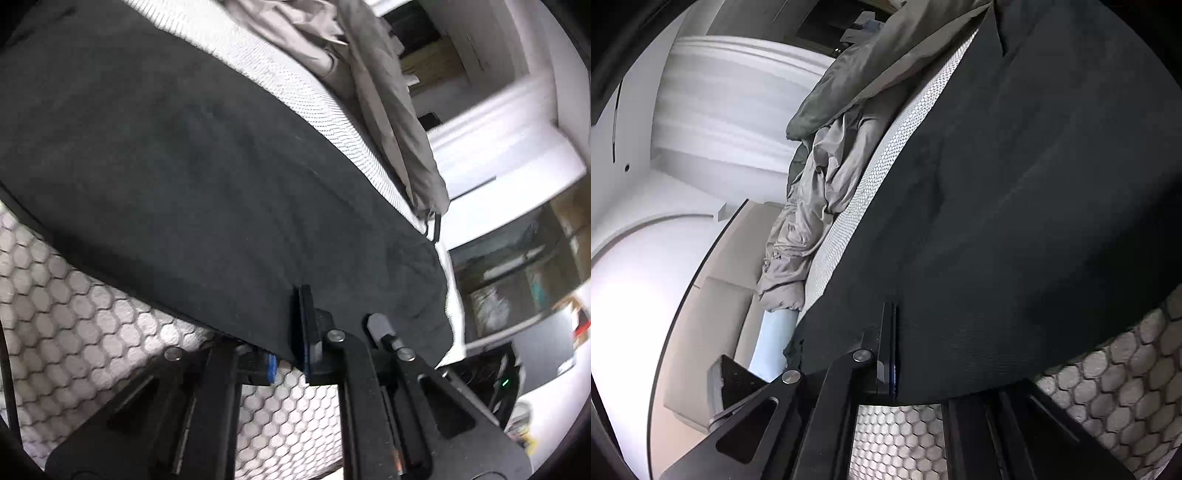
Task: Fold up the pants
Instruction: 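Close the left gripper on the pants edge while the right gripper grasps beside it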
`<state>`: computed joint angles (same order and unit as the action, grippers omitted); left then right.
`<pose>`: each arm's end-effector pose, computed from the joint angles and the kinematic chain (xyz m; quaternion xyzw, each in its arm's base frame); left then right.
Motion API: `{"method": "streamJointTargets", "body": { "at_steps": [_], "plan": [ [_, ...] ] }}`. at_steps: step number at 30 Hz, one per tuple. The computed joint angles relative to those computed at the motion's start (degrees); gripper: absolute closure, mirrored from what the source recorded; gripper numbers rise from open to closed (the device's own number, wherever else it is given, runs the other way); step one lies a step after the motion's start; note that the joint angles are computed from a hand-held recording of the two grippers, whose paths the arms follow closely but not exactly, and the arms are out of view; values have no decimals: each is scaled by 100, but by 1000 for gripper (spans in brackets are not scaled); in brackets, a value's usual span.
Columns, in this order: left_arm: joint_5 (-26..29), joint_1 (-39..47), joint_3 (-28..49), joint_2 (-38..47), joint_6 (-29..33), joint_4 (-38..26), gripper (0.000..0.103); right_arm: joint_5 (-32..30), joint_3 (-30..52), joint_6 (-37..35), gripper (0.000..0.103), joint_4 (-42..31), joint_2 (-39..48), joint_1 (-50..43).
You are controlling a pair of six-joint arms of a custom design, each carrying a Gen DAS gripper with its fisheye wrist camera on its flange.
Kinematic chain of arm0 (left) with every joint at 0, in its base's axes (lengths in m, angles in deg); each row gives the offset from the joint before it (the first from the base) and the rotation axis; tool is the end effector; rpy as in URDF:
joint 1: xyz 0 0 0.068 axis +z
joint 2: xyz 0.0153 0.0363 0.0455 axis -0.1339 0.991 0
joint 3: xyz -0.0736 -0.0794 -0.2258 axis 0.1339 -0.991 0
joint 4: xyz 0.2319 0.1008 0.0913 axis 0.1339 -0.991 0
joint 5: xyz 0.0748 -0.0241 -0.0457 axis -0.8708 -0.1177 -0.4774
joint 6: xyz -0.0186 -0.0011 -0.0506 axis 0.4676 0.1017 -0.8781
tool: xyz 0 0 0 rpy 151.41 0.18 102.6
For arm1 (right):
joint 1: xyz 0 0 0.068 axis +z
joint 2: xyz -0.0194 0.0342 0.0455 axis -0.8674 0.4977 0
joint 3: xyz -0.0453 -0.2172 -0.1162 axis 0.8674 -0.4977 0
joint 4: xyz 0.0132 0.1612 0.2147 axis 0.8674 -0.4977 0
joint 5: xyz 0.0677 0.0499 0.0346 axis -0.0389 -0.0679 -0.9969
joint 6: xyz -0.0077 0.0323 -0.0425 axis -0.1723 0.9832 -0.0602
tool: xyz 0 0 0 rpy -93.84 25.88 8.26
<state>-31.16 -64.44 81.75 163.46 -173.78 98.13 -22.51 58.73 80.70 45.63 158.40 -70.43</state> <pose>0.1451 -0.1854 0.0527 -0.3453 0.8225 -0.2691 0.3631 0.4069 -0.0418 0.0415 0.0346 0.8352 0.5041 0.2170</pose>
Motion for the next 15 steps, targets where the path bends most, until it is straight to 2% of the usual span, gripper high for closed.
{"method": "streamJointTargets", "body": {
  "at_steps": [2, 5, 8, 9, 11, 13, 15],
  "plan": [
    [-181, -152, -167, -32, -101, 146, 91, 47, -17, -129, 99, -131, -42, -25],
    [-59, -38, -372, -101, -122, 408, 90, 15, 89, -114, 95, -288, 8, -36],
    [224, 332, -413, 39, -112, 779, 89, 182, 101, 352, 84, 15, 18, 81],
    [304, 469, -346, 136, -48, 821, 89, 258, 142, 540, 83, 131, 52, 168],
    [237, 575, -248, 318, 63, 930, 89, 452, 246, 722, 83, 139, 93, 320],
    [134, 542, -244, 238, 73, 758, 90, 726, 154, 688, 90, 311, -7, 404],
    [-21, 461, -282, -175, 10, 173, 90, 658, 150, 630, 95, 390, 16, 311]
  ]
}}
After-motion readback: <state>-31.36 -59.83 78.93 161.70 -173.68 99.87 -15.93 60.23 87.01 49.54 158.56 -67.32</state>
